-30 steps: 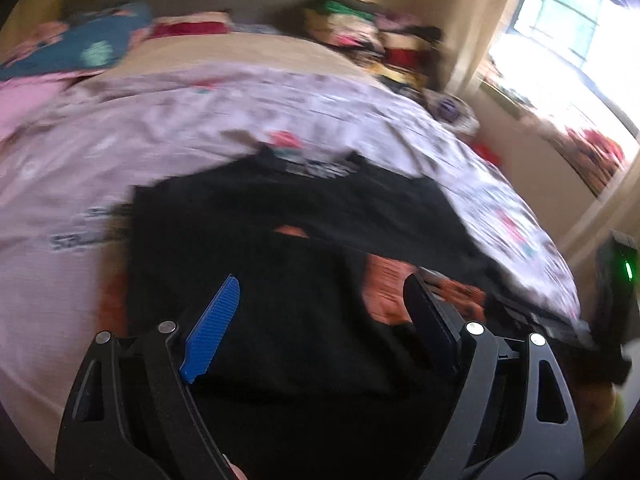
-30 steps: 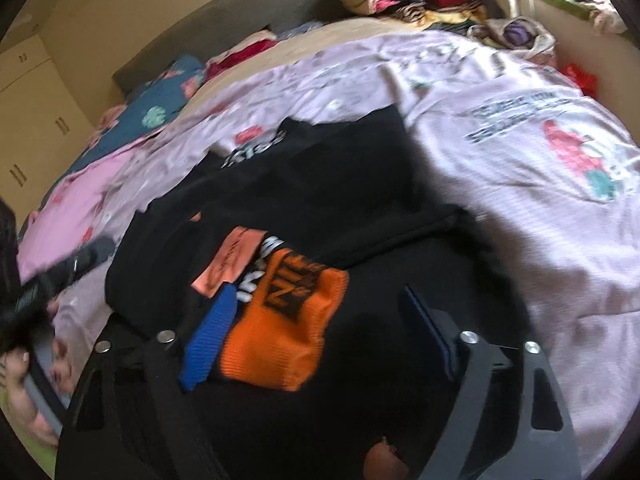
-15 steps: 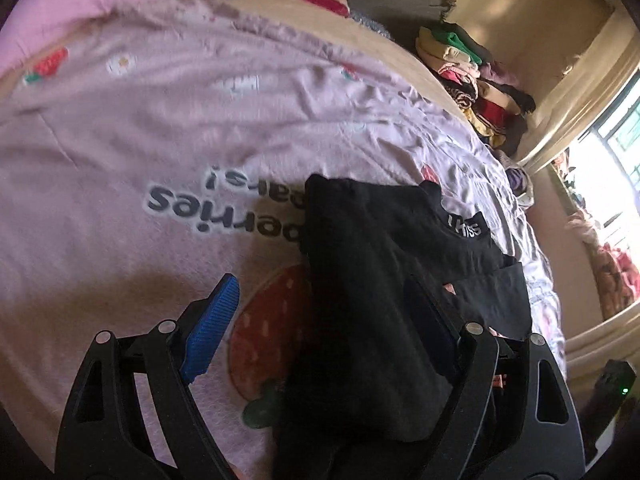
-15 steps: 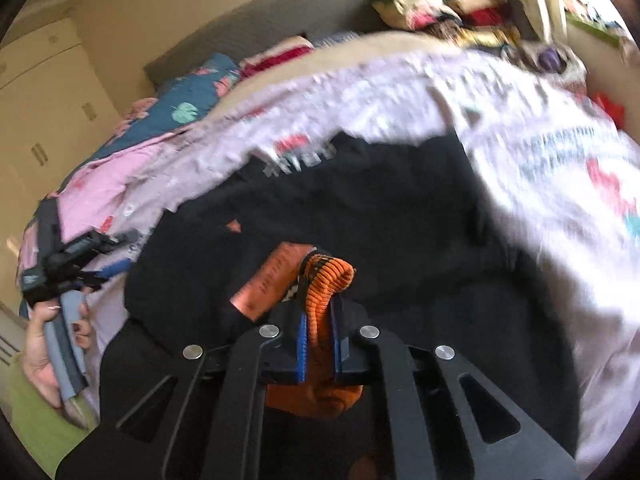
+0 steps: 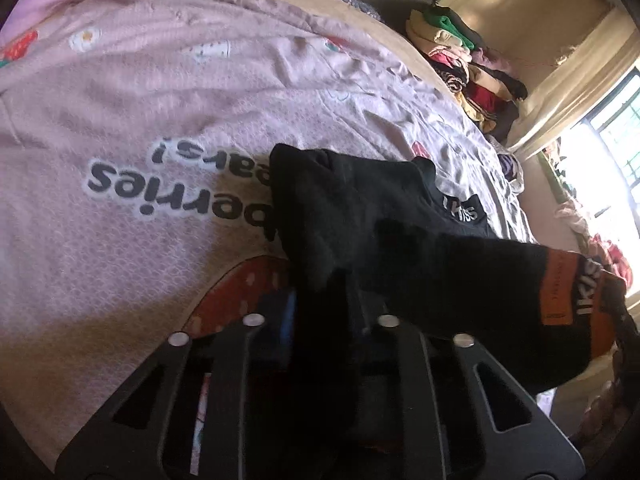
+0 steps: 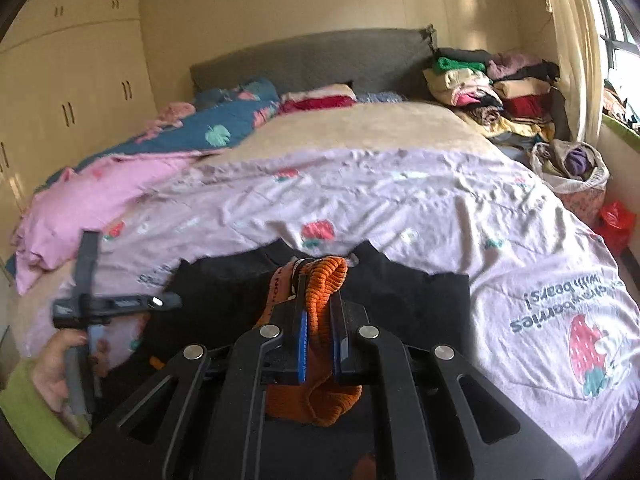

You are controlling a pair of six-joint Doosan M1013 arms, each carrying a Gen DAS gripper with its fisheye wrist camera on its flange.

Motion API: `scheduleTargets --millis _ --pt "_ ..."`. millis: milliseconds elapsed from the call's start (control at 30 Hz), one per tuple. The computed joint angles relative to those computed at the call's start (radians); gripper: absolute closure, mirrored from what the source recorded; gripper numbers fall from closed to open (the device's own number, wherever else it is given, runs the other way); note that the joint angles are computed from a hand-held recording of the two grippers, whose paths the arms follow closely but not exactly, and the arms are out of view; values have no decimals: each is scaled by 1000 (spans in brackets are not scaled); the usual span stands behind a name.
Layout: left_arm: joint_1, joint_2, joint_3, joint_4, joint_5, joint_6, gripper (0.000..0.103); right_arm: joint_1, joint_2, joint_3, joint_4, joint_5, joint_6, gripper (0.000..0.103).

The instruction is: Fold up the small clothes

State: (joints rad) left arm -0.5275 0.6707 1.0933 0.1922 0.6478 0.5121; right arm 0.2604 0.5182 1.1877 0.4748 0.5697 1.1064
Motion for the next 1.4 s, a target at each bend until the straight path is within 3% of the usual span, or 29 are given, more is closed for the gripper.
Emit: scheduleTargets --millis 167,300,733,867,1133,1200,1400 --pt "-3 -20 17 73 -10 -58 97 7 13 8 -54 -31 56 95" --pt "-8 -15 7 117 17 -72 99 11 26 5 -190 -41 183 95" --pt "-15 -3 -19 127 48 -45 96 8 40 12 -289 -16 336 95" --pt "-28 -7 -29 206 86 -82 95 5 44 10 -307 -10 375 94" --pt "-50 -18 -43 271 91 -63 94 0 21 43 -325 -34 426 69" --pt "-57 -11 -59 255 100 -27 85 0 13 54 -315 -43 413 66" --pt "-69 19 -104 165 124 94 73 5 -6 79 -269 -49 357 60"
